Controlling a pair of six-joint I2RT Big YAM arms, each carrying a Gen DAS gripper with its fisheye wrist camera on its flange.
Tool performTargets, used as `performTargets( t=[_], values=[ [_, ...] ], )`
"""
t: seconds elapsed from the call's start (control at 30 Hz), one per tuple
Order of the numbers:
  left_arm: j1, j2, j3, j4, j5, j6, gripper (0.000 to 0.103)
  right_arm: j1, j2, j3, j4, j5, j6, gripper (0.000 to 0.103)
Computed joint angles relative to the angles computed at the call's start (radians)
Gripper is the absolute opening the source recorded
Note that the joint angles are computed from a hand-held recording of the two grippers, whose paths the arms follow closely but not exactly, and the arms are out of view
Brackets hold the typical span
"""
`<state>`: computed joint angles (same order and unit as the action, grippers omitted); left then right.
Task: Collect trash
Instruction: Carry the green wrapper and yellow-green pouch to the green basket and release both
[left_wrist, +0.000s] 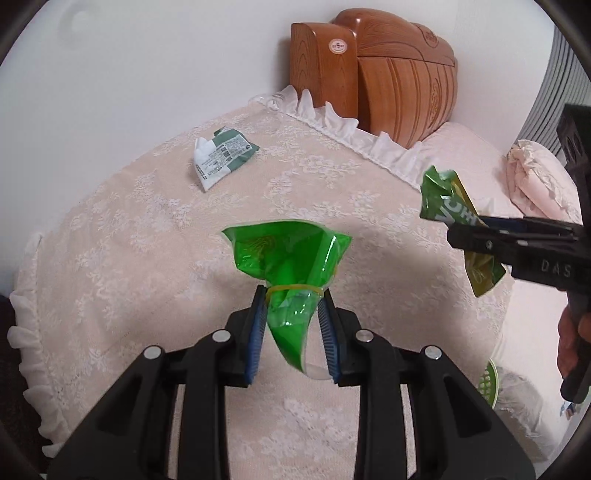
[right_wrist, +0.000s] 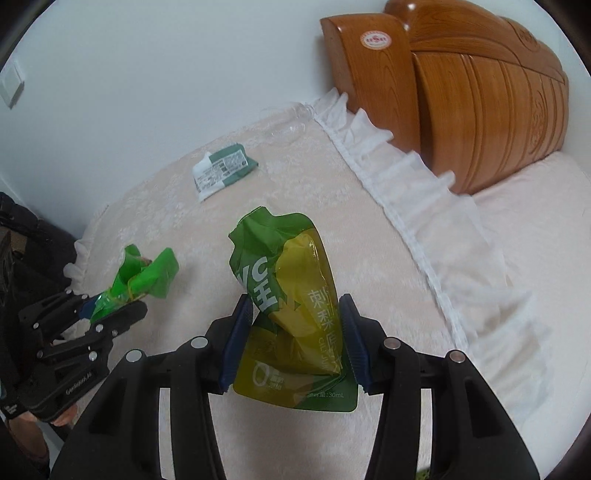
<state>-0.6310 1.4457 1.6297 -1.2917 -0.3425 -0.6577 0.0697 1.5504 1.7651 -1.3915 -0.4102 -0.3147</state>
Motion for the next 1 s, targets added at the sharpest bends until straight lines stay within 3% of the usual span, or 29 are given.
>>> performTargets(
  t=[0.17,0.33,0.53,0.73,1.0],
  values=[
    [-0.1,0.025,0.042,-0.045,-0.013,-0.038,0.028,-0.111,-0.115,-0.128,-0.059,-0.004,-0.073,0.049],
    [-0.18,0.095,0.125,-0.073,-0.007,-0.025,0.028,-0.257,-0.19,-0.219,-0.082,-0.019,-0.124,0.049],
    [-0.252,0.207,0.272,-0.096,0.011,0.044,0.028,-0.409,-0.232,-0.268,-0.076,-0.04,-0.159,0.049],
    [-0.318,0.365,0.453,-0.12,0.102,0.158,0.028,-0.561,-0.248,-0.312,-0.063,-0.037,-0.181,0.049],
    [-0.406,0.641,0.769,-0.248,0.243,0.295,0.028,-0.762,-0.228,-0.342,-0.077,0.002,-0.228,0.049]
  ],
)
